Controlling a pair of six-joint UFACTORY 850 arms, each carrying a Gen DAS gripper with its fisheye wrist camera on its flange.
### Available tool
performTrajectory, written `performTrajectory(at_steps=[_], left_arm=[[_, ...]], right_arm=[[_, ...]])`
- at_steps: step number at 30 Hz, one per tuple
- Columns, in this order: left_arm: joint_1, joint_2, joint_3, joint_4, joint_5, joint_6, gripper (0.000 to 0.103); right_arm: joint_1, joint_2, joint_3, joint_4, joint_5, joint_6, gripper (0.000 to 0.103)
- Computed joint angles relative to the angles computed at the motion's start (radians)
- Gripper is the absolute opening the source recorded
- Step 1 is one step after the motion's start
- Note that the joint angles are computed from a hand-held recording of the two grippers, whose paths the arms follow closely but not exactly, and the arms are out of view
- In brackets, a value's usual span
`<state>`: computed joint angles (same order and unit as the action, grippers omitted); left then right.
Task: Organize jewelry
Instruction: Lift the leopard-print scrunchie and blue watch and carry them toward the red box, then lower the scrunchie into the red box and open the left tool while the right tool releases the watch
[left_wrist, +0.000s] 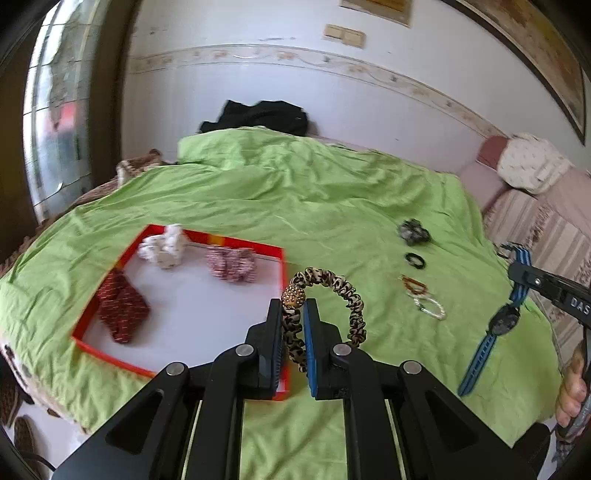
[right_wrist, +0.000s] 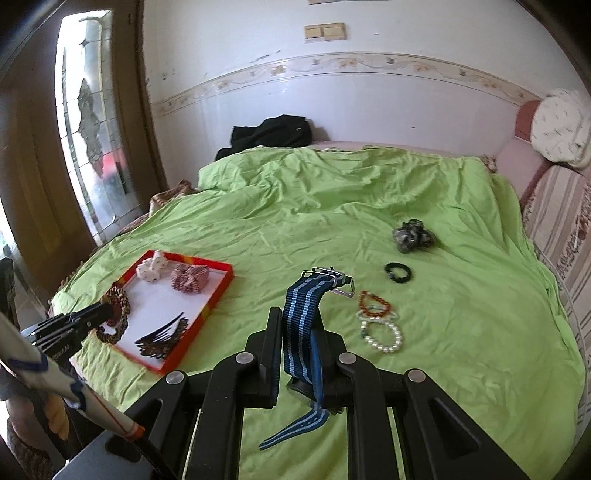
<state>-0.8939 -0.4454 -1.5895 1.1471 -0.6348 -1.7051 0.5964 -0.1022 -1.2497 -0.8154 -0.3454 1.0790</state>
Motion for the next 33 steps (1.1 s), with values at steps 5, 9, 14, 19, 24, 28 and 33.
performTrajectory(at_steps=[5, 9, 14, 19, 24, 28, 33], left_arm=[[0.025, 0.055, 0.082, 0.050, -0.023, -0.084, 0.011], [0.062, 0.087, 0.129, 0.053, -0.010, -0.128, 0.011], [0.113, 0.089, 0.138, 0.056, 0.011, -0.135, 0.011], [0.171, 0.047, 0.090, 0.010, 0.037, -0.092, 0.011], [0.226, -0.013, 0.024, -0.067, 0.067, -0.021, 0.011], [0.251, -0.046, 0.009, -0.094, 0.080, 0.003, 0.011], [0.273, -0.057, 0.028, -0.117, 0.114, 0.012, 0.011]], right_arm=[[0.036, -0.053, -0.065, 0.066, -0.004, -0.089, 0.015], [0.069, -0.124, -0.149, 0.141, -0.013, -0.190, 0.015], [0.103, -0.214, -0.264, 0.225, -0.027, -0.311, 0.015], [0.137, -0.317, -0.402, 0.291, -0.051, -0.410, 0.015], [0.153, -0.411, -0.545, 0.416, -0.064, -0.539, 0.015], [0.156, -0.498, -0.675, 0.552, -0.075, -0.656, 0.015], [0.144, -0.626, -0.838, 0.764, -0.128, -0.811, 0.015]])
